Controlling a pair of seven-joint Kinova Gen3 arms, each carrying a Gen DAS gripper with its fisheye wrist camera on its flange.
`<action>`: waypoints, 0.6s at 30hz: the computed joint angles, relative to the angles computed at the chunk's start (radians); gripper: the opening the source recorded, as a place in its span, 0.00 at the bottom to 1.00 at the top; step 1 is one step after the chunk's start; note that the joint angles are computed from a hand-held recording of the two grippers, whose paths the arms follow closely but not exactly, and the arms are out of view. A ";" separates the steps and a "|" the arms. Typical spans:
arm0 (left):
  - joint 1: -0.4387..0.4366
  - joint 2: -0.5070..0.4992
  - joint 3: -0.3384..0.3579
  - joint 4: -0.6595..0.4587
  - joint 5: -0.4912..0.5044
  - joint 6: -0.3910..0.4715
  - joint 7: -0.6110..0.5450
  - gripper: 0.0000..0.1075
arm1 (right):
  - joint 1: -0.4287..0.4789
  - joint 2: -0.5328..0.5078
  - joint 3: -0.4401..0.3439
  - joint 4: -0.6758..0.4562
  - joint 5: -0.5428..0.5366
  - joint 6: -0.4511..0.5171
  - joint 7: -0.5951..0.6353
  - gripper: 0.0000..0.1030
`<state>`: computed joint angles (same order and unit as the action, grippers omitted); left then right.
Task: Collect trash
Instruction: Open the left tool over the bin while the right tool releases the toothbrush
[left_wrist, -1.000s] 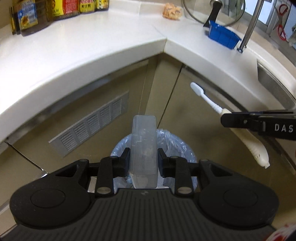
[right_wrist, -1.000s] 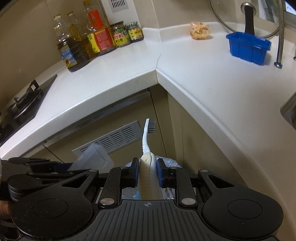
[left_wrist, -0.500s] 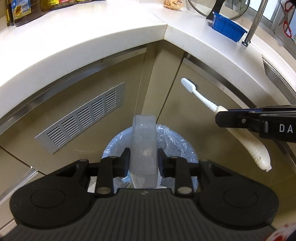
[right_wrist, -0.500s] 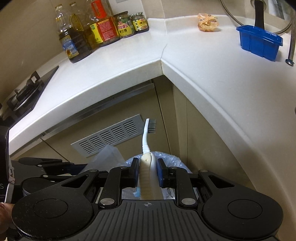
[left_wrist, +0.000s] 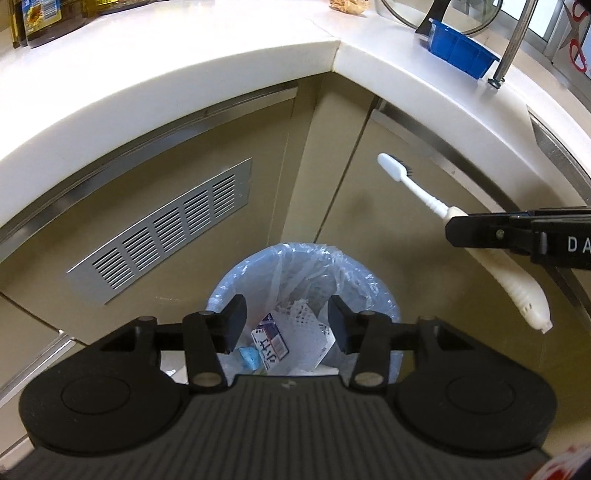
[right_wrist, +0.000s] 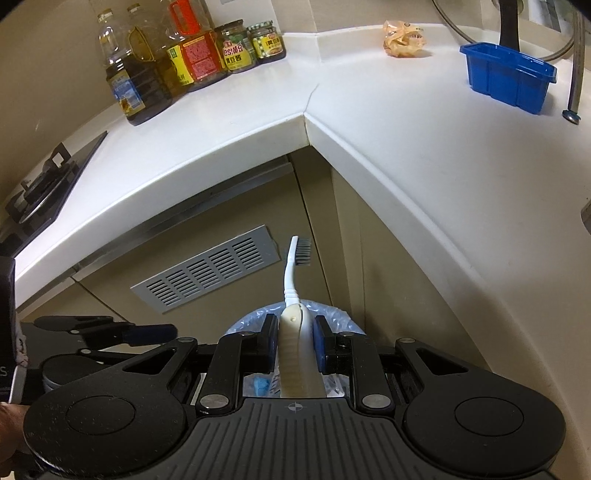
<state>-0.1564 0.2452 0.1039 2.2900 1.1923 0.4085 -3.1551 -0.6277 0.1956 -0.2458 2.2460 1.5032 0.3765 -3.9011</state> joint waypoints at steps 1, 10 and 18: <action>-0.002 0.000 -0.005 -0.003 -0.012 0.006 0.012 0.41 | 0.001 0.002 0.000 -0.002 0.001 -0.003 0.001 0.20; -0.020 -0.006 -0.006 -0.008 -0.046 0.014 0.044 0.41 | 0.014 0.027 -0.016 -0.009 0.063 -0.012 -0.056 0.20; -0.026 -0.013 -0.009 -0.001 -0.028 0.015 0.032 0.41 | 0.042 0.045 -0.049 -0.006 0.129 -0.015 -0.113 0.20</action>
